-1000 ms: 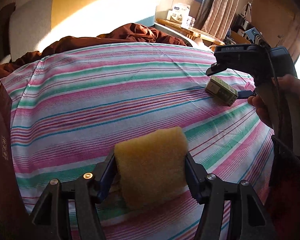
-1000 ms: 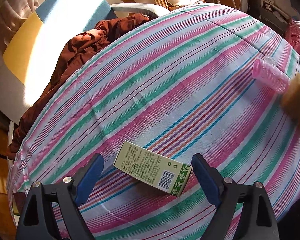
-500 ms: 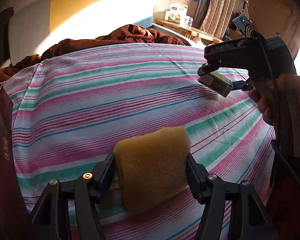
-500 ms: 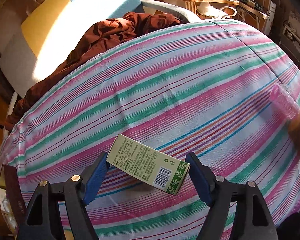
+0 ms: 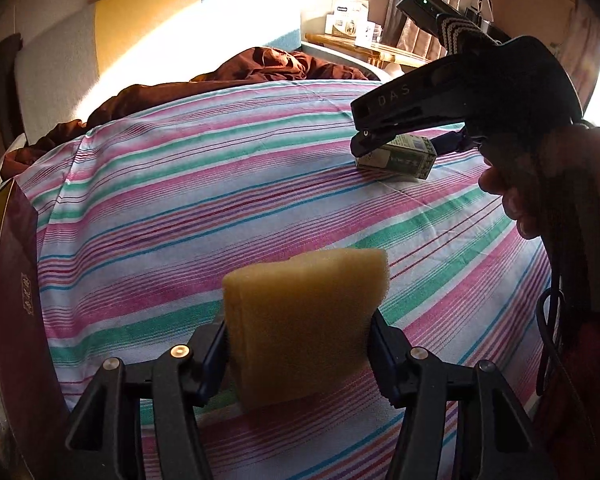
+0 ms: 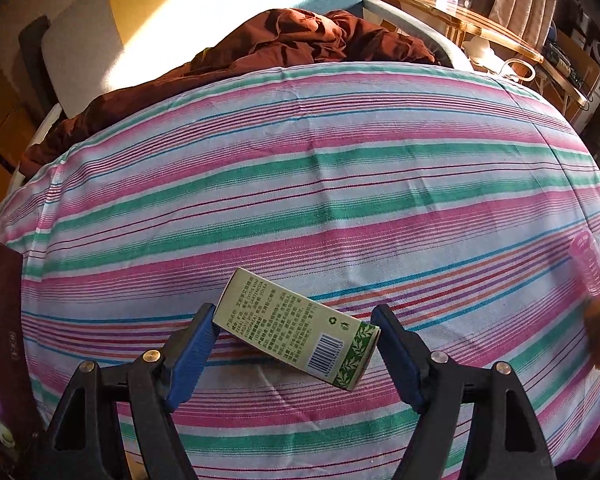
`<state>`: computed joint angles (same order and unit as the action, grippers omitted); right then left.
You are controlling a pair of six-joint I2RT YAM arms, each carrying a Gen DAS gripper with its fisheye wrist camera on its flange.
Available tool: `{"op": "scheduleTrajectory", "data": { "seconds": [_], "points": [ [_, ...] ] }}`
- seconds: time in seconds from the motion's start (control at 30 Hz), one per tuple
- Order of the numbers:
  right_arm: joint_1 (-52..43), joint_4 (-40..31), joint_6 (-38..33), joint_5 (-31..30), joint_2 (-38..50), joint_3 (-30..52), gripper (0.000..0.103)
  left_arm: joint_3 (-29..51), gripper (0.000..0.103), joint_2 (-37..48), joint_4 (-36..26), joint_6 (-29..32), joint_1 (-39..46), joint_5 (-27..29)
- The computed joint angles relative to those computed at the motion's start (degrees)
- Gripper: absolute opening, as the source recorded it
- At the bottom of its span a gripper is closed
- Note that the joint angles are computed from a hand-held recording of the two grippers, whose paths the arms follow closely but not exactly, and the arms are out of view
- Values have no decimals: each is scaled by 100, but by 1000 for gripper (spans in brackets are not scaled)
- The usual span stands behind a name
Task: Organize objects
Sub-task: 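Lower the yellow sponge into the gold tray and open the left tool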
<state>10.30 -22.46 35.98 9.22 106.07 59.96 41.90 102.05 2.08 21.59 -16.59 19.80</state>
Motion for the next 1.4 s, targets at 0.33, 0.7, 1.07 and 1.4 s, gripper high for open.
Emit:
{"op": "scheduleTrajectory", "data": {
  "seconds": [0.33,0.7,1.07,1.4],
  "points": [
    [415,56,-569,-358,305,296,79,-74,51,-276,-380,166,112,-109],
    [671,149,-795,-493,478,409,79,-414,51,-1344,-826,419,662,168],
    [692,125,-838,-379,632,461,77,-439,51,-2452,-1280,729,1486,632],
    [903,104,-809,-103,774,491,76,9,52,-2061,-1371,889,2464,954]
  ]
}}
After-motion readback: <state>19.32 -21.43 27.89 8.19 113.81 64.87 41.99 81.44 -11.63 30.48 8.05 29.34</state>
